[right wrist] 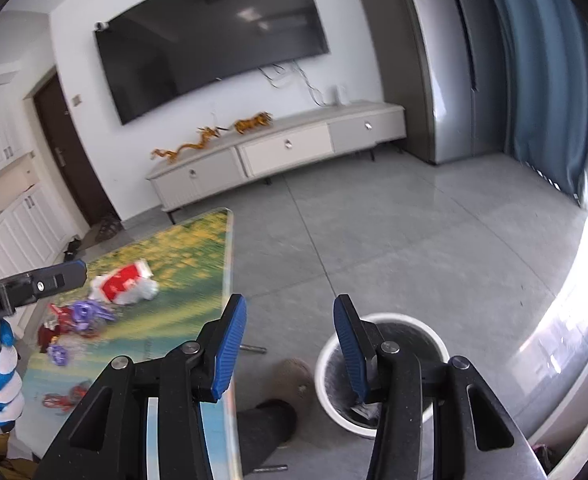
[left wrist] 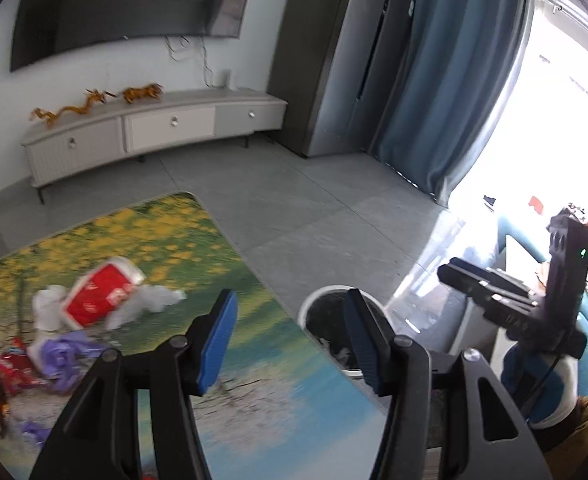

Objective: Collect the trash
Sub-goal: 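Open both tools to drop the bags into the white bin, then move both open tools back over the table trash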

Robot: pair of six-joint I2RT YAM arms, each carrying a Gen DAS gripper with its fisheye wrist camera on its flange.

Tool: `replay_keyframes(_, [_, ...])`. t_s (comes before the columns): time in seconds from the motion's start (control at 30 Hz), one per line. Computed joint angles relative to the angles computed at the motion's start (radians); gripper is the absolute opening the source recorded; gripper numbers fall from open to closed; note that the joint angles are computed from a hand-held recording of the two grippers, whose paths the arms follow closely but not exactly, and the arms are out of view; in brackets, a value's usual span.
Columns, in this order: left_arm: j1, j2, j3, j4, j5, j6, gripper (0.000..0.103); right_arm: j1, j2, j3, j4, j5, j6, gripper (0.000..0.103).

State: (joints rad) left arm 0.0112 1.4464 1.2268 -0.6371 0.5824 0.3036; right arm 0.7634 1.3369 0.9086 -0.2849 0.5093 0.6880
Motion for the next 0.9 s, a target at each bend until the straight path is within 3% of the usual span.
replay_keyframes(0.3, [0.370, -0.051, 0.012, -0.120, 0.156, 0.200, 0.056, 0.149, 0.129, 0.222, -0.059, 0.090, -0.033, 0.044])
replay_keyframes(0.5, [0.602, 0.030, 0.068, -0.171, 0.229, 0.330, 0.057, 0.201, 0.231, 0.365, -0.086, 0.099, -0.076, 0.046])
replay_keyframes(0.7, [0.745, 0.169, 0.143, -0.160, 0.221, 0.392, 0.057, 0.223, 0.328, 0.485, -0.102, 0.082, -0.119, 0.047])
replay_keyframes(0.9, [0.804, 0.282, 0.210, -0.158, 0.195, 0.377, 0.057, 0.207, 0.412, 0.561, -0.096, 0.028, -0.158, 0.050])
